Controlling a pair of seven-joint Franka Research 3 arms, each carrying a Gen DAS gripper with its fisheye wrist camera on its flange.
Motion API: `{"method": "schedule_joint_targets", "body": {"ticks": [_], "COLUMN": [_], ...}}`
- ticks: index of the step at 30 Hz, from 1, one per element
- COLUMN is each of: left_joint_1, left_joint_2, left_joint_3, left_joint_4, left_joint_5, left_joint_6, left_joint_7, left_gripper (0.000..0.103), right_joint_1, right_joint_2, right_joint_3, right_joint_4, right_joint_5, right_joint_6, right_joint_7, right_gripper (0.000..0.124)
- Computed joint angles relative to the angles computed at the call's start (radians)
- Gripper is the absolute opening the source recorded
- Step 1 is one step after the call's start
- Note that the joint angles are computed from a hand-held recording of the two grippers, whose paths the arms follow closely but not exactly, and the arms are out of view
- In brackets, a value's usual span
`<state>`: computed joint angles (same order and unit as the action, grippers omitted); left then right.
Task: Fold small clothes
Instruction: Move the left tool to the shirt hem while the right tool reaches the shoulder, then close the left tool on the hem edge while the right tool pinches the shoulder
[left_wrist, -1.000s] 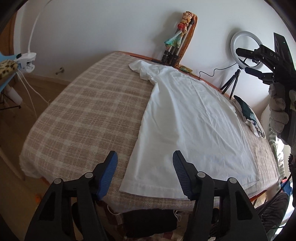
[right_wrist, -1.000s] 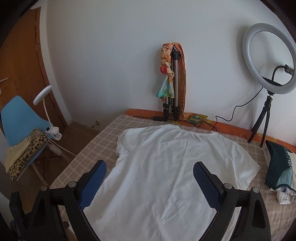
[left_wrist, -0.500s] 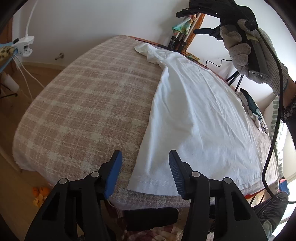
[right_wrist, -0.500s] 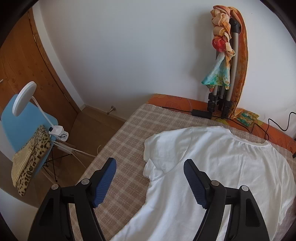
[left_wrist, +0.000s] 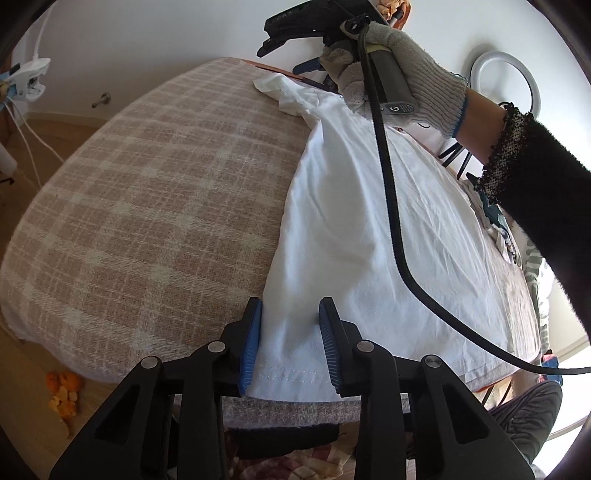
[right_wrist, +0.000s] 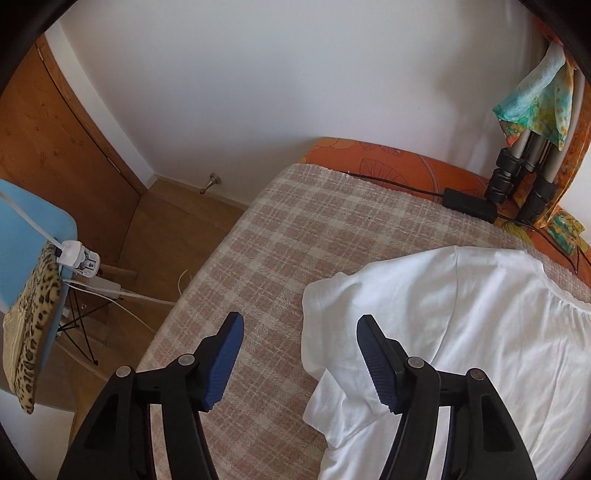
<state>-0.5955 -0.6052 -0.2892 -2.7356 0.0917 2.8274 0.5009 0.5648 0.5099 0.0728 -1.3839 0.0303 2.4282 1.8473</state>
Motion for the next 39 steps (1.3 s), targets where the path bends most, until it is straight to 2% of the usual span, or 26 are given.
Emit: {"method": "schedule_joint_targets", "body": {"ticks": [1, 6, 14, 17, 19, 20, 21, 22, 26, 35, 36, 38, 39], "left_joint_1": [-0.002, -0.024, -0.060, -0.061, -0.060, -0.057, -0.053, -0.050, -0.043, -0.043, -0.034, 0.023, 0.030], "left_joint_2": [0.001, -0.005, -0.001, -0.003, -0.001, -0.002, -0.003, 0.003, -0.007, -0.049, -0.055, -0.073, -0.078], "left_joint_3": [0.005, 0.040, 0.076, 0.076, 0.075, 0.072, 0.068, 0.061, 0.054, 0.048, 0.035, -0.027, -0.035], "left_joint_4": [-0.003, -0.034, -0.050, -0.051, -0.052, -0.052, -0.053, -0.049, -0.052, -0.085, -0.081, -0.058, -0.053], "left_joint_5": [-0.004, -0.036, -0.072, -0.072, -0.074, -0.073, -0.071, -0.069, -0.061, -0.045, -0.034, 0.013, 0.029], "left_joint_6": [0.004, 0.059, 0.107, 0.106, 0.112, 0.111, 0.112, 0.115, 0.111, 0.126, 0.115, 0.041, 0.028], "left_joint_7": [0.000, 0.004, 0.023, 0.033, 0.037, 0.036, 0.035, 0.032, 0.029, 0.009, 0.004, -0.021, -0.024], "left_gripper": [0.021, 0.012, 0.006, 0.005, 0.004, 0.004, 0.004, 0.003, 0.003, 0.002, 0.002, 0.002, 0.002], "right_joint_1": [0.002, 0.014, 0.038, 0.067, 0.079, 0.076, 0.074, 0.072, 0.034, 0.022, 0.020, 0.018, 0.017], "right_joint_2": [0.023, 0.106, 0.205, 0.229, 0.233, 0.229, 0.223, 0.215, 0.165, 0.061, 0.055, 0.045, 0.035], "right_joint_3": [-0.001, -0.014, -0.038, -0.066, -0.082, -0.079, -0.079, -0.080, -0.056, -0.059, -0.059, -0.060, -0.061], "right_joint_4": [0.029, 0.133, 0.261, 0.309, 0.321, 0.314, 0.304, 0.291, 0.209, 0.088, 0.084, 0.080, 0.072], "right_joint_5": [-0.003, -0.021, -0.058, -0.118, -0.153, -0.157, -0.161, -0.166, -0.120, -0.130, -0.130, -0.133, -0.137], "right_joint_6": [-0.015, -0.064, -0.148, -0.197, -0.213, -0.209, -0.201, -0.194, -0.119, -0.021, -0.017, -0.018, -0.019], "right_joint_7": [-0.002, -0.008, -0.041, -0.055, -0.054, -0.061, -0.065, -0.065, -0.063, -0.044, -0.039, -0.027, -0.024], "right_gripper": [0.064, 0.063, 0.054, 0.039, 0.020, 0.016, 0.007, 0.004, 0.003, 0.003, 0.003, 0.003, 0.003]}}
